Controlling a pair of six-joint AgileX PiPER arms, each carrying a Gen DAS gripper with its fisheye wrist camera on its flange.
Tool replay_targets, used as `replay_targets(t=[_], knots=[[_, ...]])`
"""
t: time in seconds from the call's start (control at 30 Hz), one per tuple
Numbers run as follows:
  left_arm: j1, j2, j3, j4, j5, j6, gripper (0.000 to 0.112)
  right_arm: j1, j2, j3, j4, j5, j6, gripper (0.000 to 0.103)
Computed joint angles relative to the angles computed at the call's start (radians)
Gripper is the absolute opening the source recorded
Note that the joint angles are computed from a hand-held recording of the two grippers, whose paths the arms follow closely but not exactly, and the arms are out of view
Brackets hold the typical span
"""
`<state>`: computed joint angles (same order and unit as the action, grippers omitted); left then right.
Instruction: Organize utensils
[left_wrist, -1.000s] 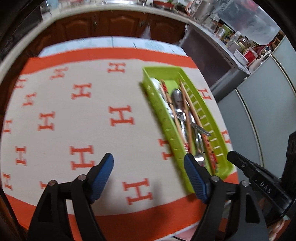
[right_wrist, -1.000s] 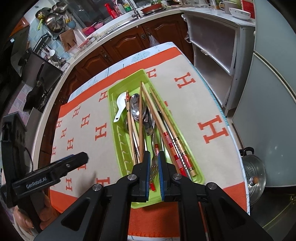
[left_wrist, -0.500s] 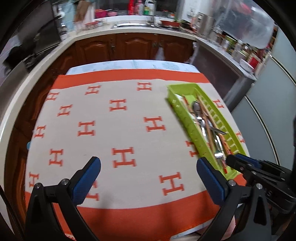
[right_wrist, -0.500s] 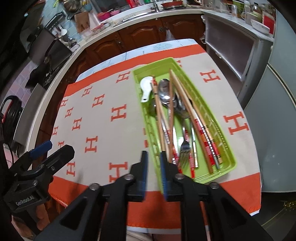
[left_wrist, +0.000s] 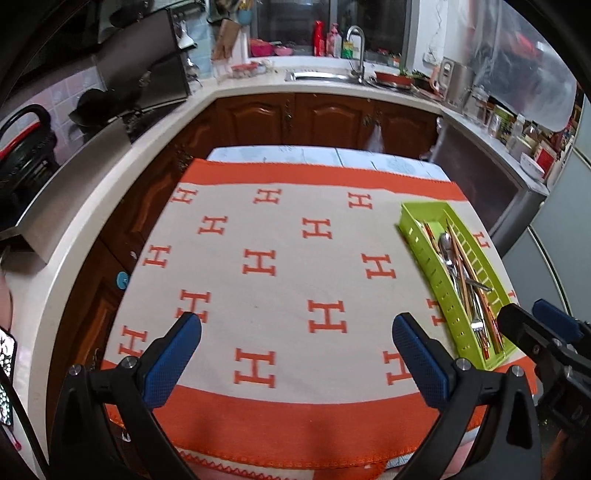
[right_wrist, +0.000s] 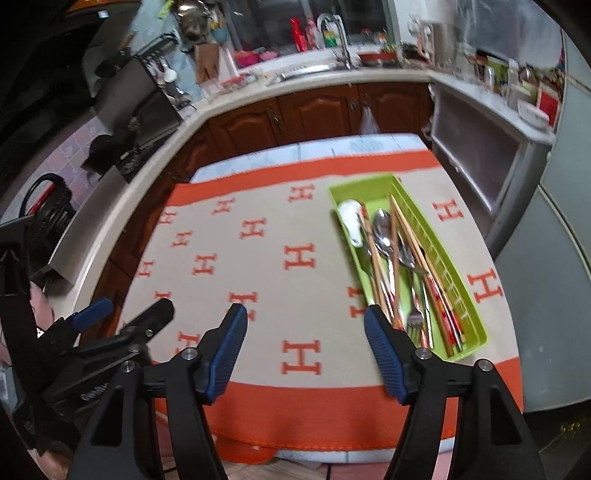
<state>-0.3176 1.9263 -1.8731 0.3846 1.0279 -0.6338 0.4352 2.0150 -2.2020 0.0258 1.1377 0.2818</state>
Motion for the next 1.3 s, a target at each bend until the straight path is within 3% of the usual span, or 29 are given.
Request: replay_targets(t=[0.1,0.3,0.6,1.3], knots=[[0.004,-0.035,0.045,0.019,-0.030,-0.030,0.102,0.050,-0.019,0.006,-0.074,-0.015,0.028,0.080],[-0.004,-0.047,0.068,0.054,-0.037,-0.054,0.102,0.098,-0.032,0.016,-0.113,-0.025,0.055,0.081],[-0.013,-0.067,0.111,0.091,-0.054,-0.087,0.102,0.054,-0.038,0.086,-0.018,-0.074,0.049,0.081],[-0.006,-0.084,0.160,0.105,-0.088,-0.124,0.102,0.062,-0.017,0.112,-0.026,-0.136,0.050,0.081]])
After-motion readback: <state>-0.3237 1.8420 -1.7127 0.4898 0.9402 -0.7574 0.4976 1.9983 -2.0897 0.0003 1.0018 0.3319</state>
